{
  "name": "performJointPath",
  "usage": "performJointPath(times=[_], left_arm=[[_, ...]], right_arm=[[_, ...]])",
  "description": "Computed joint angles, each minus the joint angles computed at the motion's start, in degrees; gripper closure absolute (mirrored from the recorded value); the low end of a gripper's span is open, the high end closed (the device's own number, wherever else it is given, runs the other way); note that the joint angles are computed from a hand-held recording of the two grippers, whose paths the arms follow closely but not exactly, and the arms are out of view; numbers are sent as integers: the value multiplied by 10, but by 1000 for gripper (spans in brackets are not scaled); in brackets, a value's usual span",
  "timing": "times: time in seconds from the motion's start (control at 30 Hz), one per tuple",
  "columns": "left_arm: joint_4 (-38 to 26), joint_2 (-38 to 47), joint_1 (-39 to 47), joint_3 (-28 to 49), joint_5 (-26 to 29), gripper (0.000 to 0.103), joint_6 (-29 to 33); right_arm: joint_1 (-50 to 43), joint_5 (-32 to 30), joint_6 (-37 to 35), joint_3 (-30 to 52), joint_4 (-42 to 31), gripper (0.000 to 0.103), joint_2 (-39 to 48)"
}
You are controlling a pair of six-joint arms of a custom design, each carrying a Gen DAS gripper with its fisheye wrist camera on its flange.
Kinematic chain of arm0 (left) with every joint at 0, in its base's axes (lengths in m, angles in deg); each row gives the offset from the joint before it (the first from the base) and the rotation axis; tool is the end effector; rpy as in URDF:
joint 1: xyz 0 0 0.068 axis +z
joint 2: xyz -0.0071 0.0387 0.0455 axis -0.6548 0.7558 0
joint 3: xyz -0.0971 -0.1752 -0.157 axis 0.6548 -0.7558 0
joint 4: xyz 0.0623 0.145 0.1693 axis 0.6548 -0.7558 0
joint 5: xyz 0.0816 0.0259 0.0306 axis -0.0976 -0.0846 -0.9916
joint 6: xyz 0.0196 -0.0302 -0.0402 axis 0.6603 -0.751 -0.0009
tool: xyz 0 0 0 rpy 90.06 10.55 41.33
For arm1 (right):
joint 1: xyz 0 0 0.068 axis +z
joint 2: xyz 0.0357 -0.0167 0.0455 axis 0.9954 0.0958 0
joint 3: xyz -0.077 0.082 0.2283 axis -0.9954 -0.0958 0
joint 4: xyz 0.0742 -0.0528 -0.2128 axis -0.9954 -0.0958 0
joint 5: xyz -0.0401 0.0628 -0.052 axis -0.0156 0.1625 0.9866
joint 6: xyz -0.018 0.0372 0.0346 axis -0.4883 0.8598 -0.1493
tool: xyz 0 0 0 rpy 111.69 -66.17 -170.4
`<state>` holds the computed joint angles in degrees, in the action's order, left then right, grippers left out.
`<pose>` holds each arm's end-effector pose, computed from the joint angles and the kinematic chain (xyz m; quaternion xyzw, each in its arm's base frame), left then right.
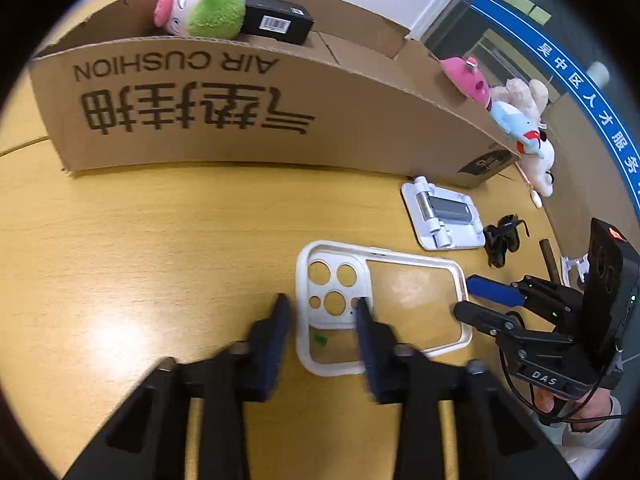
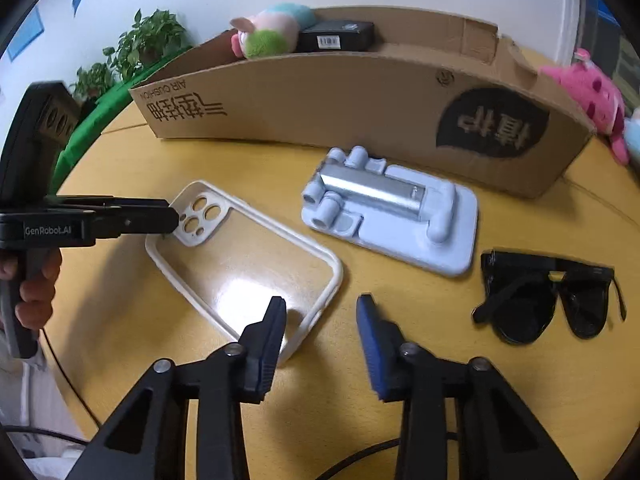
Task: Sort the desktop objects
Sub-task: 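Lift the phone case with the right tool and lower it into the box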
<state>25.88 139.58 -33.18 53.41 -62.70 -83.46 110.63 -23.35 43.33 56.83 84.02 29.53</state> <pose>0.2796 0.0217 0.1267 0.0090 0.9553 -0.2088 0.2093 0.2351 0.1151 0.1001 -0.0740 0.9614 0.0942 0.2476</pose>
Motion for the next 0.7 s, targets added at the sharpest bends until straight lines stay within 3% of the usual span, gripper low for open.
performJointPath(times=[0.03,0.07,0.17,0.37,0.57,0.7], left_arm=[[7,-3,-3,-6,-11,89,-2],[9,-7,-7,-9,-24,93,0],[-4,-20,6,-18,-28,97,10],[-33,-150,30,-38,-9,97,5],[-76,-204,36,86,5,97,0],[-99,-186,33,192,-2,97,11]], right_arm=[[7,8,2,9,0,80,8],[16,24,6,11,-5,82,7],[20,31,13,7,-7,90,0],[39,52,21,-1,-33,93,-89],[33,111,-40,93,-126,93,-213],[19,133,-88,196,-171,93,-217]])
